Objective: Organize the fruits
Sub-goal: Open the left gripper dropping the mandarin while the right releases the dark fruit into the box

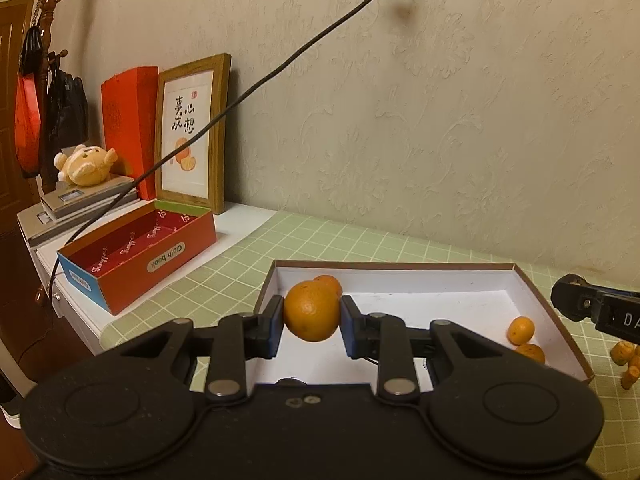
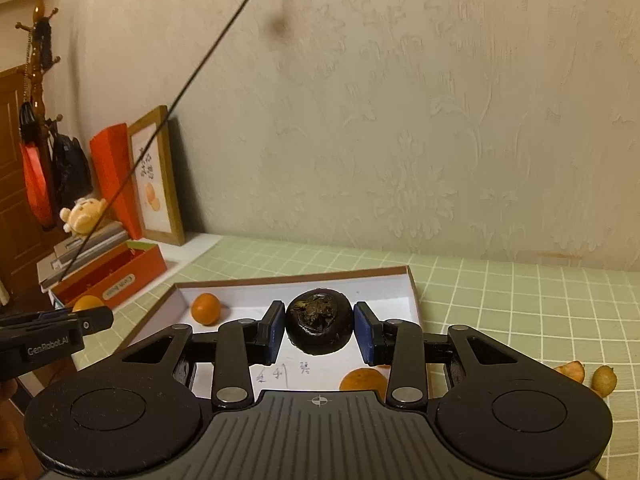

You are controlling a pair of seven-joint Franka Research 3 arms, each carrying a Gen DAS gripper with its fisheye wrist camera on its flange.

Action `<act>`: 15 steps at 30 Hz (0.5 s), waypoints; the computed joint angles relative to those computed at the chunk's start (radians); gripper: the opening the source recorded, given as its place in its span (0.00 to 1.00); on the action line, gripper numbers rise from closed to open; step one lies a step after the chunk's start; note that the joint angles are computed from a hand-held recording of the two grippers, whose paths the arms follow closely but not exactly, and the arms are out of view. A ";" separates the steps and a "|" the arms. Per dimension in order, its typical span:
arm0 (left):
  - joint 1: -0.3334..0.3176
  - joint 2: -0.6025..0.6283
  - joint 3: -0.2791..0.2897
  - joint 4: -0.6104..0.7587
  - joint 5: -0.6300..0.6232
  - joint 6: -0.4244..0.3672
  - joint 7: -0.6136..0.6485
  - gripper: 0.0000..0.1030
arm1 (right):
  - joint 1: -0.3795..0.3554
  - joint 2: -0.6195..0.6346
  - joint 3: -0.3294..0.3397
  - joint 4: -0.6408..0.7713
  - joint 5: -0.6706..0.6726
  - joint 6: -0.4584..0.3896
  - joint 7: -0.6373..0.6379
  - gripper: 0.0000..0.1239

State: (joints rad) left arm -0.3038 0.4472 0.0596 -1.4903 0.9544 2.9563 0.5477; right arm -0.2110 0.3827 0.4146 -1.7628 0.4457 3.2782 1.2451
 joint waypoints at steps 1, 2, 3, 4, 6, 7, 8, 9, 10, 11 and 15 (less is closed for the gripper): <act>0.004 0.005 -0.006 0.006 -0.010 -0.004 0.010 0.19 | 0.021 0.003 -0.026 0.010 -0.002 -0.011 0.007 0.30; 0.007 0.010 -0.010 0.011 -0.019 -0.006 0.019 0.19 | 0.042 0.007 -0.052 0.018 -0.003 -0.016 0.011 0.30; 0.006 0.014 -0.010 0.015 -0.022 -0.009 0.024 0.19 | 0.061 0.013 -0.075 0.031 -0.003 -0.024 0.015 0.30; 0.006 0.018 -0.010 0.020 -0.026 -0.012 0.031 0.19 | 0.073 0.016 -0.089 0.039 0.000 -0.031 0.018 0.30; 0.010 0.028 -0.016 0.029 -0.044 -0.016 0.051 0.19 | 0.087 0.024 -0.108 0.054 0.008 -0.045 0.018 0.30; 0.011 0.034 -0.019 0.037 -0.055 -0.021 0.062 0.19 | 0.101 0.027 -0.124 0.060 0.011 -0.051 0.018 0.30; 0.013 0.041 -0.023 0.045 -0.067 -0.027 0.075 0.19 | 0.104 0.031 -0.129 0.064 0.015 -0.055 0.014 0.31; 0.018 0.046 -0.031 0.051 -0.086 -0.031 0.092 0.20 | 0.119 0.033 -0.145 0.070 0.018 -0.063 0.016 0.31; 0.022 0.052 -0.036 0.057 -0.104 -0.035 0.106 0.20 | 0.135 0.039 -0.164 0.079 0.021 -0.071 0.019 0.31; 0.019 0.058 -0.037 0.066 -0.115 -0.042 0.115 0.21 | 0.152 0.043 -0.185 0.086 0.022 -0.075 0.025 0.31; 0.004 0.087 -0.023 0.107 -0.134 -0.061 0.132 0.24 | 0.231 0.074 -0.286 0.137 0.010 -0.101 0.066 0.31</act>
